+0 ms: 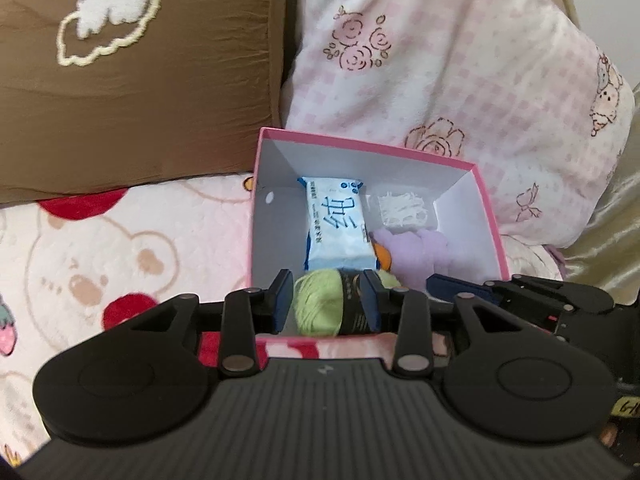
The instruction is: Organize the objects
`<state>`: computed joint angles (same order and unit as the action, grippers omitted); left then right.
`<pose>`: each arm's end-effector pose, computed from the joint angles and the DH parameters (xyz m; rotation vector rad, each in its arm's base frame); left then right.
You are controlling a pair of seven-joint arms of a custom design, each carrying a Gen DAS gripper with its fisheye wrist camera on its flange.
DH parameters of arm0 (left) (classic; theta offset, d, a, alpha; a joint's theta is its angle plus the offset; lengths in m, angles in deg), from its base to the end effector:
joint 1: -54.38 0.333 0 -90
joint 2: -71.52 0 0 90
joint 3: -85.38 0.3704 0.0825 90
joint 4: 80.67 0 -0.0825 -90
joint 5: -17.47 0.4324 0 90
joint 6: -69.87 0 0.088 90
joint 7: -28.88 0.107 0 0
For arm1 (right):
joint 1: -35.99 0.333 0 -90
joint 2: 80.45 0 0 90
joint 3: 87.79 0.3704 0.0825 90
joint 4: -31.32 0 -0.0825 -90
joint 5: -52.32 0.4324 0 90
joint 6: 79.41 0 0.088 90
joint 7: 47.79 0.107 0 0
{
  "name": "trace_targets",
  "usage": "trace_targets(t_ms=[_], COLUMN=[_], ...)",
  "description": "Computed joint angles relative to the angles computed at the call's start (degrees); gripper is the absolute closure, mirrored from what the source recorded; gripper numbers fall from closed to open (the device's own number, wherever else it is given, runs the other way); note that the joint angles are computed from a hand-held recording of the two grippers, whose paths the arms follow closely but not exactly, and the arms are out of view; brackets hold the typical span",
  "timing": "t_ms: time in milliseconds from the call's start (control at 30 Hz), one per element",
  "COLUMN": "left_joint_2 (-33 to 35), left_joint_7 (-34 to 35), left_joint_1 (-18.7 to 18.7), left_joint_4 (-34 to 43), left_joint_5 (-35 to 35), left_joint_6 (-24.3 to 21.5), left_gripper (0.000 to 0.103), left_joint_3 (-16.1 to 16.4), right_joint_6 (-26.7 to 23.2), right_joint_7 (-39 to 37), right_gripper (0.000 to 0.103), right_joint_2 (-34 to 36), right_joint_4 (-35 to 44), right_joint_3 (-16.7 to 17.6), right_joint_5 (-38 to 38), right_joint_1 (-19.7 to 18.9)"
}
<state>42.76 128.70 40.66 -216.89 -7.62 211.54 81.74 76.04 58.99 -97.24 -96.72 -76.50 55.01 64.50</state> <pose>0.4422 -0.1420 0.6066 -1.7837 2.2124 -0.9798 0.4119 0.3558 0.6130 -1.9851 1.3425 -0.3044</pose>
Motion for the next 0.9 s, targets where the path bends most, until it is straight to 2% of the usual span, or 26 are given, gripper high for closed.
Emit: trace_targets(t_ms=[133, 333, 467, 567, 900], left_joint_2=[-3.61, -9.58, -13.27, -15.60, -19.07], left_joint_7=[-2.01, -3.81, -4.33, -5.14, -7.33], left_joint_1=[0.56, 0.68, 0.47, 0.24, -0.56], left_joint_4=[-1.46, -4.10, -5.71, -6.60, -8.95], left_joint_5=[1.05, 3.21, 4.72, 5.73, 8.19], left_joint_6=[-2.10, -4.54, -4.97, -5.89, -8.00], left_gripper=[0.065, 0.062, 0.061, 0.059, 0.048], left_joint_3=[-0.30, -0.32, -0.36, -0.50, -0.94], right_joint_6=[-0.68, -1.80, -2.74, -4.30, -10.04], right_joint_7=[1.85, 7.33, 9.97, 11.91, 15.28], right_gripper=[0.069, 0.059, 0.047, 0.045, 0.030], right_joint_2=[-3.03, -7.79, -11.19, -13.36, -18.38], right_joint_4=[-1.23, -3.23, -5.16, -6.22, -7.66], right_joint_3=[0.91, 3.66, 4.34, 5.00, 6.82], right_joint_5=[-0.63, -4.64, -5.74, -6.63, -9.22], right_joint_1=[0.00, -1.91, -2.00, -2.32, -2.50])
